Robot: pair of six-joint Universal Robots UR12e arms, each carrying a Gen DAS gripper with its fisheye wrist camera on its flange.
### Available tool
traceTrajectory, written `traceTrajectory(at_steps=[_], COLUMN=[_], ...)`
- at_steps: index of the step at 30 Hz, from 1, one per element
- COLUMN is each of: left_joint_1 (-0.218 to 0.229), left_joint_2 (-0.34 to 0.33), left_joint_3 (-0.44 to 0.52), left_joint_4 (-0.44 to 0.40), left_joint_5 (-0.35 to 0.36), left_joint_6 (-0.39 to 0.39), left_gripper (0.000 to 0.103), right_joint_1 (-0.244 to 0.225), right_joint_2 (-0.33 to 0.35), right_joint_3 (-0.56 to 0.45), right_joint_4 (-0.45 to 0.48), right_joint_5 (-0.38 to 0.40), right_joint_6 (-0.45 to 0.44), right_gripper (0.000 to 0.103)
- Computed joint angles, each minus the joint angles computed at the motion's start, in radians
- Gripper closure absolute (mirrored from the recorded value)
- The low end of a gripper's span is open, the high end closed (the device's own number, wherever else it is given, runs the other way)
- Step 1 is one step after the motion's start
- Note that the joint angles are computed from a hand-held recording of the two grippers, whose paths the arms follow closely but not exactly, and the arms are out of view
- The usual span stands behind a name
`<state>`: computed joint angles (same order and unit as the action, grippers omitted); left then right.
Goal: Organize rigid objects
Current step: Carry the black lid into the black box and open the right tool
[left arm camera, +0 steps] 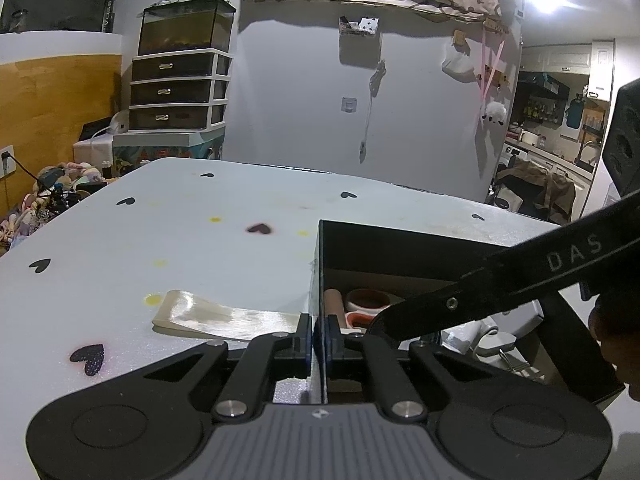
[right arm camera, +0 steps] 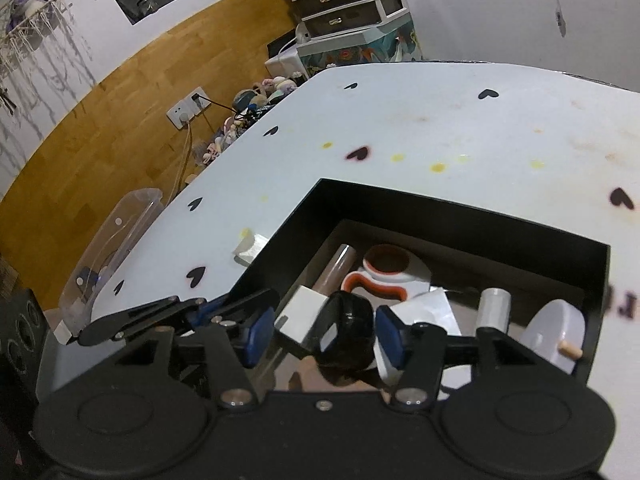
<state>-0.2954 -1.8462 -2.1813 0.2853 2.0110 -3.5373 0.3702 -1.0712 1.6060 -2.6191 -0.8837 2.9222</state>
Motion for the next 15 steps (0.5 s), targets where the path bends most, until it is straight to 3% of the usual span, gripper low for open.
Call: traceTrajectory(at_steps=[2,6,8,11,15], left_joint_1=[0.0,0.0,0.0,0.001,0.001], left_joint_2=[0.001,0.0,0.0,0.001,0.001], left_joint_3=[0.0,0.0,-0.001,-0.001,-0.001], left_joint_4=[-0.001,-0.001,-0.001,-0.001,-0.001], left_joint_5=[0.0,0.0,0.0,0.0,-0.001], left_joint_6=[0.0,0.001,0.001,0.001,0.0], left_gripper=[0.097,0.097,0.097,0.097,0.097], right_joint_1=[0.0,0.003,0.003,0.012,0.023], right_joint_2=[-0.005,-0.015,-0.014,-0.011,-0.009], right_joint_3=[0.005,0.014,0.014,0.007,0.022], right_joint_4=[-0.003,-0.019,-0.017,0.003,-0.067], right_joint_5=[-0.011,-0.048,-0.053,-0.091,-0.127], right_joint_6=[-0.009,-0.022,-0.032,-0.058,-0.081], right_gripper=[0.049,0.067,0.072,0.076,0.079])
